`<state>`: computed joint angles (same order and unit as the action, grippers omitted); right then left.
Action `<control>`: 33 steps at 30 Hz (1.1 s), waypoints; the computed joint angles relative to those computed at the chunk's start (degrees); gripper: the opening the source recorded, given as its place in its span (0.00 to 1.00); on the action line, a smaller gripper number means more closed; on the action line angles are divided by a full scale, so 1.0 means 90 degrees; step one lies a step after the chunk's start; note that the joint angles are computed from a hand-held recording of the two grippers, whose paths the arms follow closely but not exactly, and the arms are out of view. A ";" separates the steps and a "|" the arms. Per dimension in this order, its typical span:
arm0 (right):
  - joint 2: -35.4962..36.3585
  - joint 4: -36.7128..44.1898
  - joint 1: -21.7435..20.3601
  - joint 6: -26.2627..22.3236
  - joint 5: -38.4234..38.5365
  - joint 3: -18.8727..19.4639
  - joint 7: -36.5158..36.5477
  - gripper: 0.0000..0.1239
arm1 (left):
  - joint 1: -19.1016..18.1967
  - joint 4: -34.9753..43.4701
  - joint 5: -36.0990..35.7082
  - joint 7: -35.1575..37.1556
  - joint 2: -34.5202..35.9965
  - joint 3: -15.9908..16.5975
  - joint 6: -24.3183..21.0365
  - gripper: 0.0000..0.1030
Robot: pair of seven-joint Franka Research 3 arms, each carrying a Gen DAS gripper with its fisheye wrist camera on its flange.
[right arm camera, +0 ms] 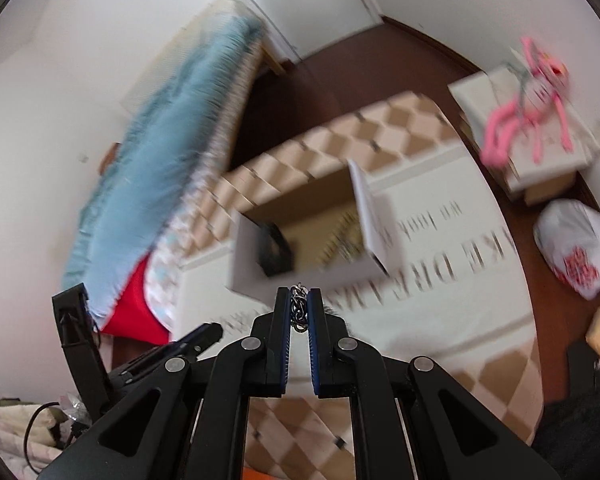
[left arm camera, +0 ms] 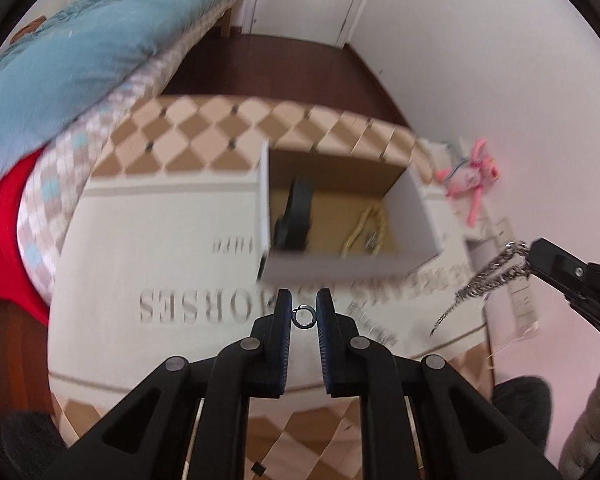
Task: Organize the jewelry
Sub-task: 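Carry the ring with the left gripper while the right drops the chain into the box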
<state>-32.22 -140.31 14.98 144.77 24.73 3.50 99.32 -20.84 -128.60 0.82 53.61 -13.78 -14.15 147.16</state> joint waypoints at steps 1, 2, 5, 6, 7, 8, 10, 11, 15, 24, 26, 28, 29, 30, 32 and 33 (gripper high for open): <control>0.0126 0.0189 0.0039 0.0026 0.0017 -0.0036 -0.0085 0.07 | 0.0003 0.0181 -0.0022 0.0111 0.0099 0.0045 -0.0018 0.10; 0.0273 0.0392 0.0060 0.0035 0.0008 -0.0060 -0.0171 0.07 | 0.0018 0.0380 -0.0039 0.0234 0.0230 0.0081 -0.0052 0.10; 0.0761 0.0953 -0.0015 0.0077 -0.0185 -0.0013 -0.0288 0.07 | 0.0113 0.0997 -0.0057 0.0487 0.0696 0.0100 -0.0133 0.10; 0.0939 0.1129 -0.0032 0.0065 -0.0230 -0.0013 -0.0313 0.07 | 0.0151 0.1276 -0.0061 0.0576 0.0931 0.0097 -0.0218 0.10; 0.1140 0.1326 -0.0046 0.0023 -0.0257 -0.0026 -0.0332 0.07 | 0.0194 0.1502 -0.0071 0.0637 0.1134 0.0088 -0.0275 0.10; 0.1331 0.1495 -0.0076 -0.0008 -0.0318 -0.0021 -0.0332 0.07 | 0.0233 0.1675 -0.0091 0.0732 0.1296 0.0077 -0.0327 0.10; 0.1732 0.1863 -0.0158 -0.0116 -0.0531 0.0004 -0.0311 0.07 | 0.0313 0.2150 -0.0008 0.0828 0.1720 0.0044 -0.0521 0.10; 0.1903 0.2013 -0.0182 -0.0168 -0.0611 0.0006 -0.0303 0.07 | 0.0349 0.2384 -0.0019 0.0907 0.1933 0.0025 -0.0608 0.10; 0.2669 0.2676 -0.0284 -0.0470 -0.1066 0.0007 -0.0209 0.07 | 0.0451 0.3184 0.0014 0.1063 0.2644 -0.0036 -0.1016 0.10; 0.3924 0.3876 -0.0306 -0.1515 -0.1162 -0.0146 -0.0269 0.08 | 0.0462 0.4378 0.0321 0.0709 0.3481 -0.0011 -0.1972 0.41; 0.3986 0.3921 -0.0306 -0.1580 -0.1157 -0.0163 -0.0234 0.11 | 0.0445 0.4333 0.0490 0.0557 0.3424 0.0038 -0.1904 0.60; 0.3976 0.3906 -0.0304 -0.1566 -0.1232 -0.0175 -0.0205 0.22 | 0.0450 0.4222 0.0655 0.0398 0.3306 0.0086 -0.1858 0.65; 0.3929 0.3855 -0.0297 -0.1545 -0.1338 -0.0183 -0.0127 0.29 | 0.0451 0.4177 0.0738 0.0333 0.3263 0.0101 -0.1851 0.65; 0.3873 0.3798 -0.0285 -0.1527 -0.1483 -0.0185 -0.0060 0.30 | 0.0435 0.4115 0.0876 0.0235 0.3202 0.0128 -0.1864 0.67; 0.3767 0.3688 -0.0255 -0.1454 -0.1815 -0.0171 0.0082 0.35 | 0.0359 0.3931 0.1331 -0.0050 0.3040 0.0203 -0.1940 0.86; 0.3721 0.3644 -0.0237 -0.1440 -0.2023 -0.0159 0.0180 0.42 | 0.0333 0.3837 0.1539 -0.0167 0.2971 0.0220 -0.1950 0.96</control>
<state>1.27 -107.51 12.85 131.80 6.53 2.07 100.94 -17.84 -94.07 14.67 52.12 12.96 -12.18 129.61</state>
